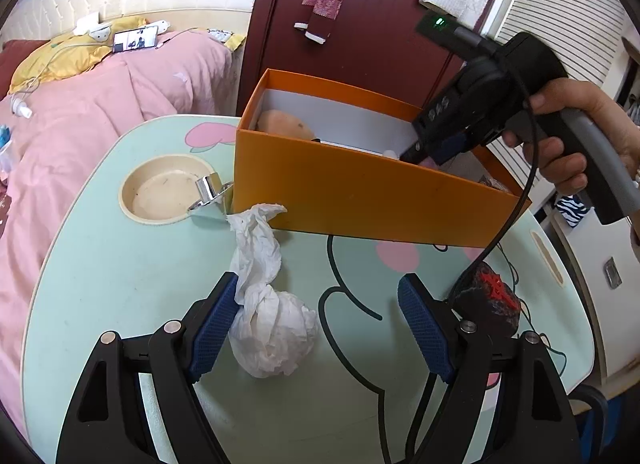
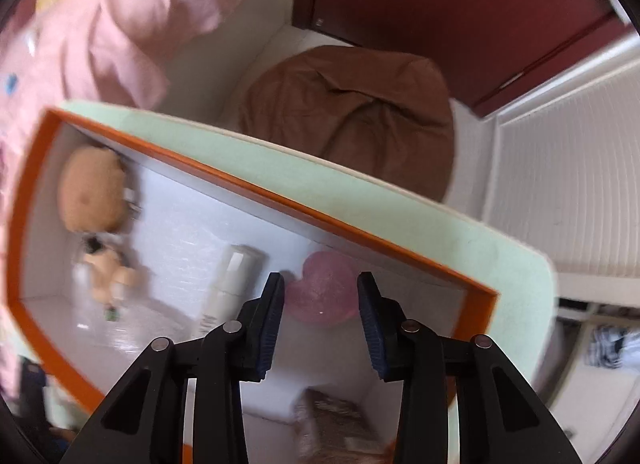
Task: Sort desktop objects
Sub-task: 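Grasp the pink heart in the box with the right tool and set it on the table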
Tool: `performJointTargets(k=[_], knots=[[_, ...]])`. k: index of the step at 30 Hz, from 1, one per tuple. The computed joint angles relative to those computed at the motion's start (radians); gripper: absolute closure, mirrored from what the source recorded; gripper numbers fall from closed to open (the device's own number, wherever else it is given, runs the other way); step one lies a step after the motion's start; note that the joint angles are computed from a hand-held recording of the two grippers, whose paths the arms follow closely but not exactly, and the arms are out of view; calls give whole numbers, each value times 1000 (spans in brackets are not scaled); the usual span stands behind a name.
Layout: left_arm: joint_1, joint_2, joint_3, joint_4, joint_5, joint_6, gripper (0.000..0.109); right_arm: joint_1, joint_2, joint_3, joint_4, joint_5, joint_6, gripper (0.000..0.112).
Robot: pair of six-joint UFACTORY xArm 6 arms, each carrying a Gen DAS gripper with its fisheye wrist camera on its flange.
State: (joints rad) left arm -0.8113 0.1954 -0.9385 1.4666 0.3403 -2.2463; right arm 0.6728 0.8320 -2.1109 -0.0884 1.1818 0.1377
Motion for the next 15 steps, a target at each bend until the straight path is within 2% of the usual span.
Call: performJointTargets(k=[3, 5, 9, 15], knots=[[-1, 0, 1, 1, 2, -2, 28, -2, -87, 120, 36, -100, 9, 76], [-3, -1, 2, 2, 3, -4, 28, 0, -191, 256, 72, -198, -5, 76], [8, -7, 5, 51, -21, -59, 28, 3, -409, 530, 231, -365, -110, 76], [50, -52, 10, 378, -109, -379, 28, 53, -677, 902, 476, -540, -301, 76]])
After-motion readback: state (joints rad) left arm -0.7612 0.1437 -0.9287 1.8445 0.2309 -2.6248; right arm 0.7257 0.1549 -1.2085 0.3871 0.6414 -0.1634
